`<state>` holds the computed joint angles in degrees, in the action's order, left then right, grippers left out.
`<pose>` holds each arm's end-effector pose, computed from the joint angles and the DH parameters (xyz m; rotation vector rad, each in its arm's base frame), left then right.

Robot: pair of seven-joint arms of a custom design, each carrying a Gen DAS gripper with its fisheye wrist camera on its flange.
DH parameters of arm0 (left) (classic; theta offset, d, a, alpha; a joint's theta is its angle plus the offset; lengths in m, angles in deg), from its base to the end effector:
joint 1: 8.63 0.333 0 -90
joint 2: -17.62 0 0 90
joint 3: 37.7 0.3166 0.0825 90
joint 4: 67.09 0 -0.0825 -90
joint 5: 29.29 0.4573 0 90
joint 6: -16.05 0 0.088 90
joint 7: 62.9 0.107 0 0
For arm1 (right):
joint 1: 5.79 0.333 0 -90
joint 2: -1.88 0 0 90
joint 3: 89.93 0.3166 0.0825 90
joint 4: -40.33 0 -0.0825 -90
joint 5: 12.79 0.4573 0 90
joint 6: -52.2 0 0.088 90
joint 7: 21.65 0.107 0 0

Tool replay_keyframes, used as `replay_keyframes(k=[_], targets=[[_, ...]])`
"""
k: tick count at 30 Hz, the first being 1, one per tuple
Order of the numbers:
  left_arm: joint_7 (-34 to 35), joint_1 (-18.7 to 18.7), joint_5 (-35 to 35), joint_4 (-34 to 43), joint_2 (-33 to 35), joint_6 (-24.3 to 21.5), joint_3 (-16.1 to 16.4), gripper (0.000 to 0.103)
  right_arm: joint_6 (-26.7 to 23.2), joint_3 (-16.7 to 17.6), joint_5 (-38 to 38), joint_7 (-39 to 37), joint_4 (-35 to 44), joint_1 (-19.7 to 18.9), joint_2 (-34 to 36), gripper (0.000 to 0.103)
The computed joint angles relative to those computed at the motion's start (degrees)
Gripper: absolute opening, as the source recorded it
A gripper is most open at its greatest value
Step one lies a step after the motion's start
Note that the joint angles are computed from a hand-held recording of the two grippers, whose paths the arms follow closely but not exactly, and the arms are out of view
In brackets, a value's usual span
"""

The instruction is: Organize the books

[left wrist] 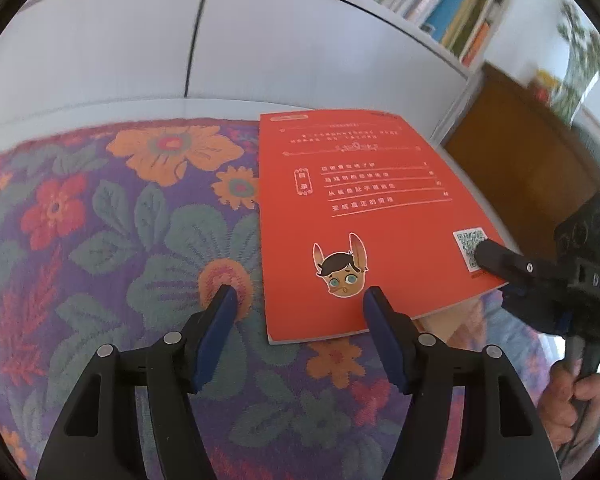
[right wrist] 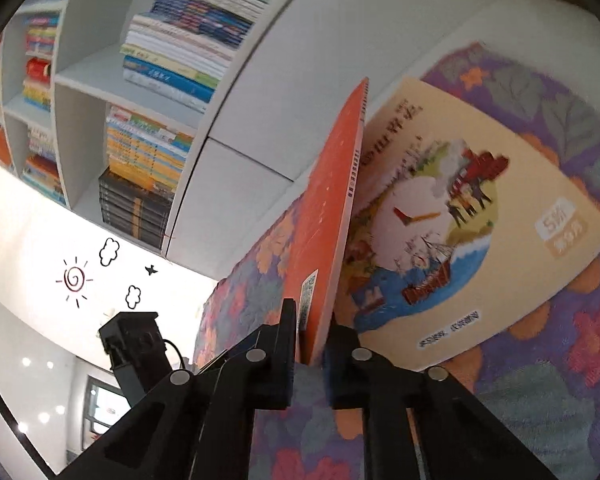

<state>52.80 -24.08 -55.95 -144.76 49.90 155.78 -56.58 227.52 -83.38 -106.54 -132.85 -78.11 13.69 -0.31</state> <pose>0.7119 -0.4150 0.4479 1.2415 -2.5743 1.1284 0.5194 0.3420 0.4688 -0.8263 1.8462 -0.0751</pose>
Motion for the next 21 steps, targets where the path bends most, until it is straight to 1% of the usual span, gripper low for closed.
replay_keyframes(k=[1, 2, 3, 4, 6, 7, 9, 14, 17, 19, 21], targets=[[-1.27, 0.38, -0.48, 1.0, 0.18, -2.09, 0.02, 0.064, -0.15, 0.05, 1.26, -1.83, 0.04, 0.07, -0.23, 0.009], [-2.66, 0.48, -0.39, 1.86, 0.2, -4.12, 0.29, 0.062, -0.73, 0.21, 4.76, -6.39, -0.04, 0.24, -0.62, 0.009], [-3.87, 0.41, 0.06, 2.17, -0.15, -5.37, 0.7, 0.062, -1.56, 0.39, 11.36, -14.61, -0.31, 0.53, -1.06, 0.009], [-5.48, -0.27, 1.77, 1.76, -1.06, -5.6, 1.72, 0.062, -3.05, 0.71, 17.93, -22.93, -0.48, 0.96, -1.6, 0.01], [-8.35, -1.66, 5.76, 0.18, -3.1, -4.44, 3.63, 0.062, -5.28, 1.4, 26.21, -34.31, -0.23, 1.48, -2.51, 0.011], [-8.59, -1.45, 6.2, -0.72, -4.15, -3.87, 3.63, 0.062, -7.68, 1.79, 32.11, -42.48, 0.2, 2.23, -3.25, 0.011], [-8.79, -0.4, 5.48, -2.16, -6.12, -3.99, 3.17, 0.062, -11.64, 2.91, 37.58, -51.58, 1.17, 2.87, -4.48, 0.011], [-6.43, 2.19, 2.52, -7.34, -11.86, -3.09, 2.59, 0.062, -19.53, 5.73, 47.54, -68.68, 4.9, 5.19, -5.9, 0.011], [-2.9, 3.96, -0.63, -13.0, -17.19, -1.63, 2.62, 0.062, -26.68, 8.03, 50.29, -76.7, 10.16, 7.64, -3.56, 0.011], [-1.42, 4.44, -1.6, -16.92, -20.8, -0.59, 3.3, 0.062, -32.21, 9.3, 51.16, -79.94, 14.31, 9.92, -0.76, 0.011], [-0.23, 4.95, -2.44, -20.64, -24.13, 0.08, 4.22, 0.062, -33.92, 9.48, 52.09, -81.45, 16.2, 12.11, 1.48, 0.012]])
